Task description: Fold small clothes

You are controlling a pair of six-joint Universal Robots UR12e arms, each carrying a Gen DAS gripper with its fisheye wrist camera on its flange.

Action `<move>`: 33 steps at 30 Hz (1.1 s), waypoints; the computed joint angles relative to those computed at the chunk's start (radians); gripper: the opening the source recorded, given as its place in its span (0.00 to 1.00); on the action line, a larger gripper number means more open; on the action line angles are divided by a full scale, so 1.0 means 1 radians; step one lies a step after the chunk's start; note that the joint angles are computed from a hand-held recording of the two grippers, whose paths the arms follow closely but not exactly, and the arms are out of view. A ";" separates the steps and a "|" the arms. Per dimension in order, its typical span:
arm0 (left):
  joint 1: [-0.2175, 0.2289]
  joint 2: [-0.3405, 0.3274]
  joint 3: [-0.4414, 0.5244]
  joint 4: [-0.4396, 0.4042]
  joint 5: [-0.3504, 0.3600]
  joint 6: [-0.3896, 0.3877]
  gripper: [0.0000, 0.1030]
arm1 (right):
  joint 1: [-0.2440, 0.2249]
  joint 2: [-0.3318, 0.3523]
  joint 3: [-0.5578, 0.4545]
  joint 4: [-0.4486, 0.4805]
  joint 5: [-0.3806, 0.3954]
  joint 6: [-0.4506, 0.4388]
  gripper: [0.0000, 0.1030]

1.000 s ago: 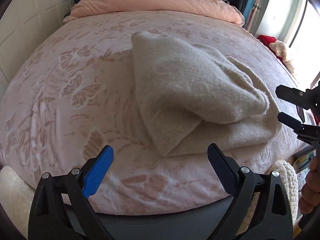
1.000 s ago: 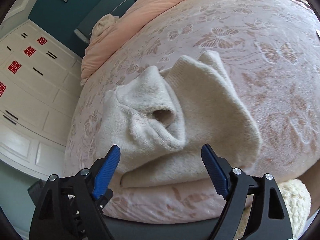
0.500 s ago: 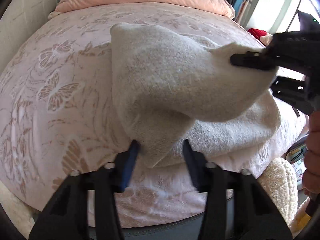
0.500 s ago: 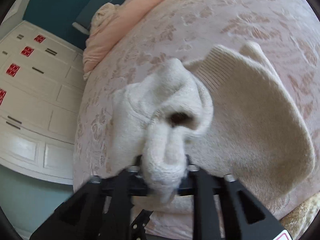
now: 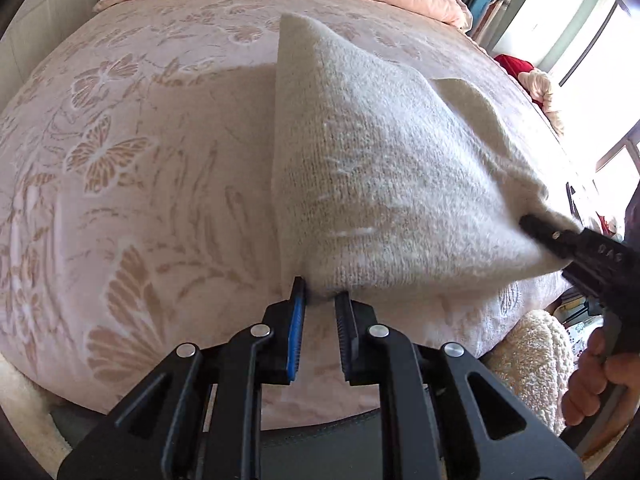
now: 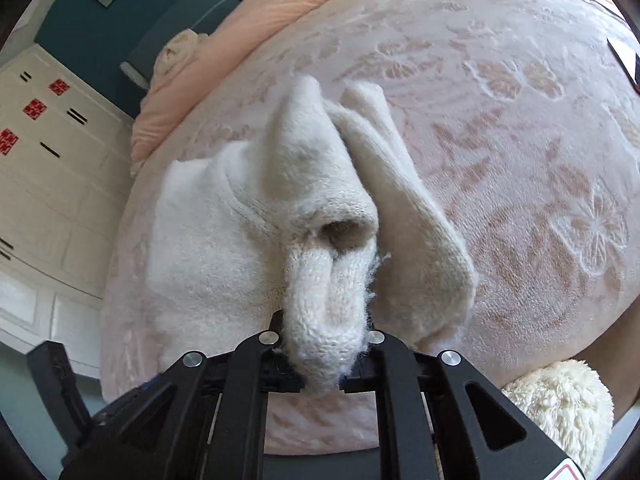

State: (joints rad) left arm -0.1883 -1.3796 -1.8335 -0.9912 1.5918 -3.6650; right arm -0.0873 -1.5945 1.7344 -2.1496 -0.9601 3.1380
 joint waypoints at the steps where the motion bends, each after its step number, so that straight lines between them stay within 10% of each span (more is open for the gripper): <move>1: 0.001 0.002 0.000 -0.003 -0.001 -0.005 0.14 | -0.001 -0.003 -0.002 -0.020 0.013 -0.002 0.09; 5: 0.016 0.010 -0.005 -0.015 -0.033 -0.025 0.17 | 0.020 0.036 -0.023 0.048 -0.090 -0.070 0.11; 8: 0.015 0.020 -0.005 -0.019 -0.032 -0.018 0.19 | -0.006 0.024 -0.006 0.074 -0.020 -0.015 0.24; 12: 0.005 0.049 -0.011 0.003 0.000 -0.014 0.49 | -0.019 -0.001 -0.015 0.020 -0.034 0.005 0.40; 17: -0.005 0.064 -0.006 0.017 0.018 -0.016 0.59 | 0.013 0.076 -0.106 0.054 -0.050 -0.027 0.65; 19: -0.008 0.065 0.002 0.008 0.024 -0.016 0.62 | 0.038 0.125 -0.151 0.113 -0.068 -0.036 0.65; 22: -0.013 0.067 0.011 -0.001 0.042 -0.009 0.65 | 0.067 0.155 -0.183 0.142 -0.100 -0.053 0.21; 27: -0.015 0.071 0.012 0.000 0.064 -0.001 0.72 | 0.027 0.064 -0.108 -0.146 -0.011 0.001 0.17; 31: -0.017 0.054 0.017 -0.023 0.042 -0.013 0.72 | 0.067 0.122 -0.125 0.030 -0.259 -0.133 0.20; 33: -0.028 0.045 0.027 -0.043 0.051 -0.009 0.72 | 0.049 0.106 -0.112 0.019 -0.215 -0.115 0.24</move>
State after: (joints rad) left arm -0.2158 -1.3349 -1.8064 -1.0345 1.6426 -3.6739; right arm -0.0383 -1.4883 1.6222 -2.1308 -1.1754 3.0231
